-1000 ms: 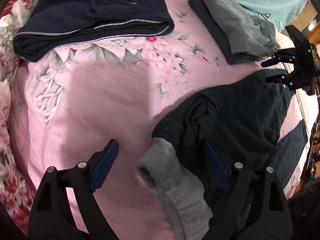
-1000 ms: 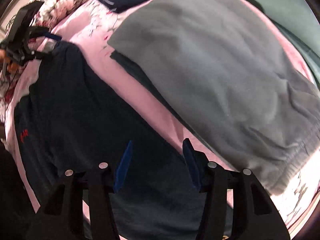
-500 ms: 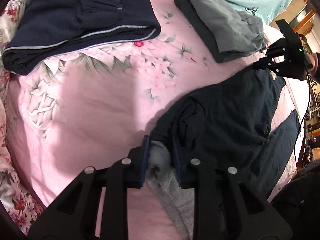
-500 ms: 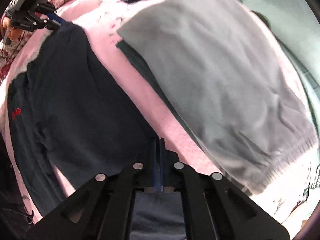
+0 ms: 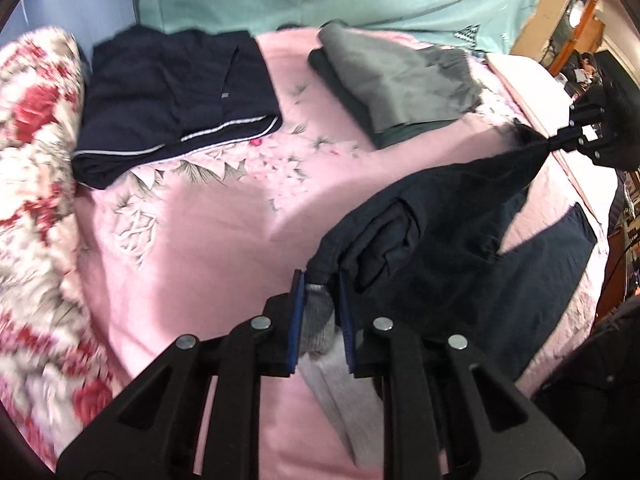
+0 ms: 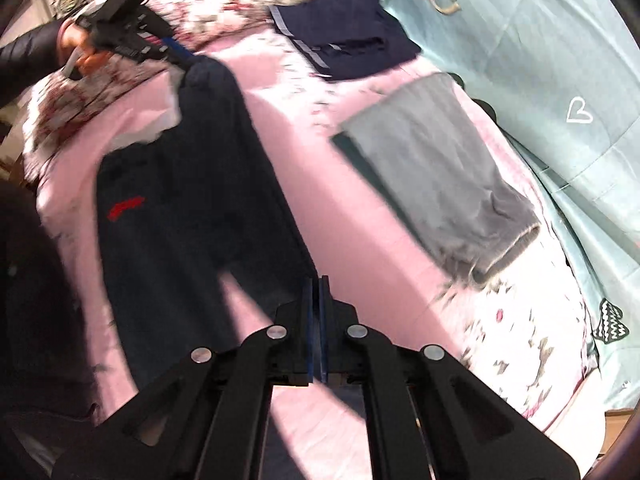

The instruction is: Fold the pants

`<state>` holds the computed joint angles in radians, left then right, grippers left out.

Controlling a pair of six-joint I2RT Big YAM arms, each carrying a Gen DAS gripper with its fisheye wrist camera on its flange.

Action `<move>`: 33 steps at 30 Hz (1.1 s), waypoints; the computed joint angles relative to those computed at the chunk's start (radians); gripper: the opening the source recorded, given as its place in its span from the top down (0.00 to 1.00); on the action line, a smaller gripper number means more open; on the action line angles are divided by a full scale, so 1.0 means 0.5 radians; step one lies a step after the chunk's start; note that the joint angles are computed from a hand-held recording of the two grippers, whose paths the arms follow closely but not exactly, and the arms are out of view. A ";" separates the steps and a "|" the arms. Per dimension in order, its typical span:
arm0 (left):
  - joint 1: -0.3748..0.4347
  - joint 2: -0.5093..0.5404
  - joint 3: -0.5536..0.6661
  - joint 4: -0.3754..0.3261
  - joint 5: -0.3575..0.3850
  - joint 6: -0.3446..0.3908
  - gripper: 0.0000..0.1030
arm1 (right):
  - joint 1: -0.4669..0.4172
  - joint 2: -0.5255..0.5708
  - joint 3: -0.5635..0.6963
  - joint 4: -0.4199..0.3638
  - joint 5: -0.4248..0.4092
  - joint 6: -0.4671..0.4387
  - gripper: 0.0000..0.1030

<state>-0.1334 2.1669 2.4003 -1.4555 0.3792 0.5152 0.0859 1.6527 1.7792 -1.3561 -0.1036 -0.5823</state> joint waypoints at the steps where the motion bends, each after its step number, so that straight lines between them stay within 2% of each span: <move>1: -0.005 -0.145 -0.207 0.099 -0.007 0.009 0.85 | 0.021 -0.085 -0.101 0.018 0.014 -0.010 0.98; 4: 0.002 -0.408 -0.584 0.232 -0.004 0.055 0.87 | 0.078 -0.281 -0.363 0.037 0.022 -0.012 0.98; 7: 0.006 -0.625 -0.934 0.305 -0.017 0.084 0.87 | 0.156 -0.442 -0.628 0.055 0.005 0.083 0.98; 13: 0.034 -0.877 -1.453 0.394 -0.053 0.014 0.87 | 0.293 -0.637 -1.067 0.151 0.007 0.258 0.98; 15: 0.033 -0.924 -1.595 0.444 -0.097 -0.009 0.88 | 0.331 -0.662 -1.176 0.212 0.009 0.357 0.98; 20: 0.028 -0.934 -1.775 0.583 -0.212 -0.096 0.90 | 0.371 -0.664 -1.308 0.357 0.032 0.534 0.97; 23: 0.018 -0.950 -1.819 0.622 -0.254 -0.135 0.90 | 0.390 -0.692 -1.347 0.417 0.037 0.693 0.92; 24: 0.012 -0.975 -1.826 0.616 -0.293 -0.142 0.88 | 0.397 -0.724 -1.358 0.407 0.038 0.760 0.72; 25: 0.014 -1.005 -1.837 0.612 -0.304 -0.126 0.81 | 0.398 -0.754 -1.358 0.384 0.027 0.833 0.54; 26: 0.012 -1.038 -1.850 0.615 -0.306 -0.114 0.77 | 0.396 -0.809 -1.373 0.390 0.014 0.913 0.52; 28: 0.036 -1.112 -1.862 0.630 -0.269 -0.095 0.57 | 0.392 -0.899 -1.419 0.423 0.025 1.041 0.52; 30: 0.061 -1.148 -1.848 0.675 -0.207 -0.166 0.48 | 0.397 -0.951 -1.425 0.413 0.097 1.185 0.52; 32: 0.079 -1.114 -1.792 0.701 -0.106 -0.282 0.45 | 0.414 -0.997 -1.434 0.481 0.121 1.327 0.52; 33: 0.071 -1.092 -1.772 0.729 -0.139 -0.399 0.42 | 0.425 -1.000 -1.429 0.515 0.108 1.362 0.52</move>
